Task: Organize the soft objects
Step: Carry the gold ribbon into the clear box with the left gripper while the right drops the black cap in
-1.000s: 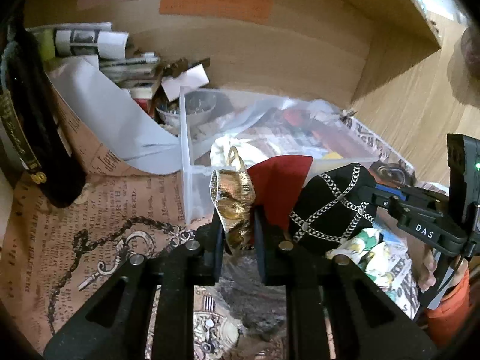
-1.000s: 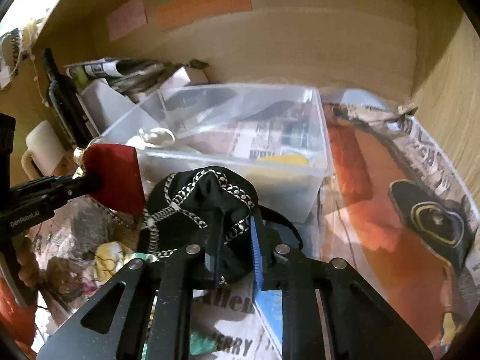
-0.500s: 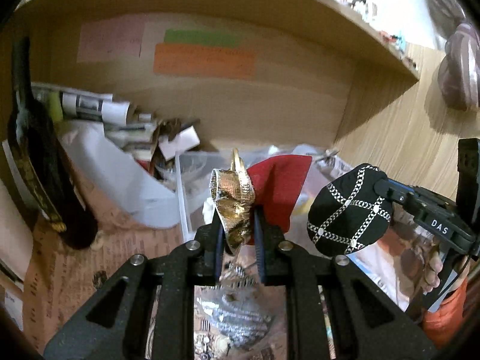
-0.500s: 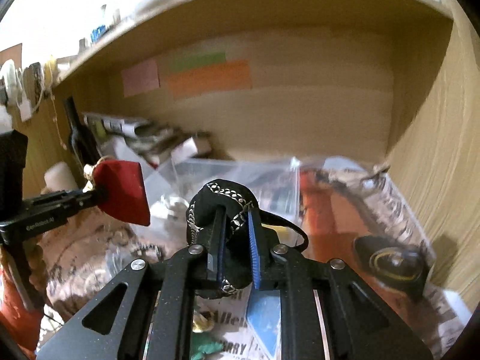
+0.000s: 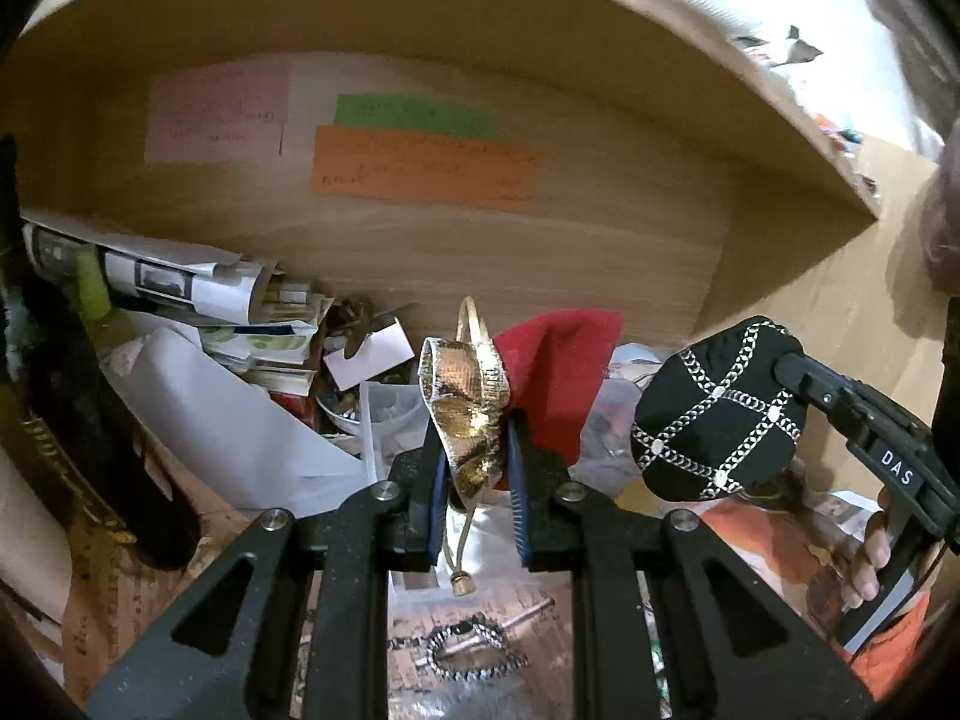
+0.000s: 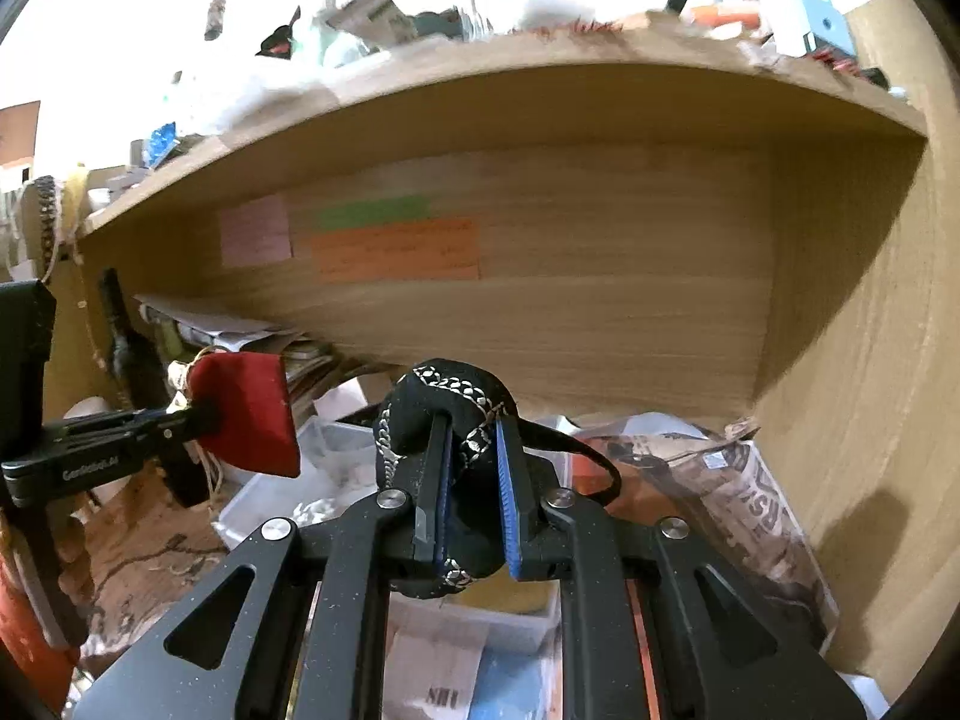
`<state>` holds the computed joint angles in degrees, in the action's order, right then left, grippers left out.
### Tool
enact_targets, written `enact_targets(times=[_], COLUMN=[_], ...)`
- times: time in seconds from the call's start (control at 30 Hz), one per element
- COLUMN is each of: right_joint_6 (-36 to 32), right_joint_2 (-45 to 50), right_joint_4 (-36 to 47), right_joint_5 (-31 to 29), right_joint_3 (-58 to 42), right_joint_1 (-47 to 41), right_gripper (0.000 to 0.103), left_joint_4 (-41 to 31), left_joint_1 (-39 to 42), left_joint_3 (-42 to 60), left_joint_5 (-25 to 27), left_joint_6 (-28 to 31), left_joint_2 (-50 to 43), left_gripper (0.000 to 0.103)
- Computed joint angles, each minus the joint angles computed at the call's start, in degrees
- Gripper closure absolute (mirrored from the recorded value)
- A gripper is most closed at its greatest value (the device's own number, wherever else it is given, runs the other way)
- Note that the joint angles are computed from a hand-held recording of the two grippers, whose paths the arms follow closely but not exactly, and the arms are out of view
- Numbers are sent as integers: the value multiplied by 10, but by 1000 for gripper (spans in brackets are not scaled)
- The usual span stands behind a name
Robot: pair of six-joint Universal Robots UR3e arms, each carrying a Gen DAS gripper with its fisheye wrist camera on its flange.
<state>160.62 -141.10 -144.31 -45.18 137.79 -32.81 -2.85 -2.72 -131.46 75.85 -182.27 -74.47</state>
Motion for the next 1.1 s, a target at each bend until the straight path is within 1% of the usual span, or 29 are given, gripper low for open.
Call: enact_targets(times=[0.1,0.2,0.27,0.37,0.4,0.47,0.63,0.73,0.8,0.93,0.97,1.0,1.03,1.07,1.1], right_joint_6=[48,59,66,73,76,79,78,79,77,78,78,77,77,79,79], right_joint_2=[120,190,233,282,302,344,420,451,463,495,502,511,519,525,530], right_joint_4=[-133,-180,-194,-197,-203,-217,-228,-229,-221,-224,-223,-221,-219,-216,-211], right_joint_5=[-82,-119,-127,-127,-136,-167,-221,-264,-279,-329,-342,-354,-363,-372,-379], right_joint_3=[-8,-21,-33,-51,-59,-76,-109,-127,-138,-161,-167,-173,-178,-183,-187], right_joint_1=[89,130,147,160,171,203,258,283,289,314,321,327,332,336,339], right_gripper=[91,91,91,91,91,91,91,91,91,90,88,87,87,85,82], left_joint_4=[6,4,1,-5,-9,-16,-38,-51,-55,-57,-57,-59,-68,-67,-64], left_joint_1=[-16,-26,-29,-35,-36,-36,-35,-39,-39,-46,-50,-55,-58,-62,-64], left_joint_3=[31,50,66,89,96,110,138,153,157,166,167,175,178,177,176], left_joint_5=[24,38,42,54,55,56,54,57,56,64,70,77,81,87,87], left_joint_6=[-4,-7,-6,-8,-9,-10,-8,-9,-7,-5,-4,-6,-6,-5,-3], left_joint_2=[-51,-86,-118,-157,-166,-189,-232,-250,-255,-262,-262,-269,-267,-266,-266], left_gripper=[85,86,85,85,85,85,85,85,85,84,81,76,74,68,64])
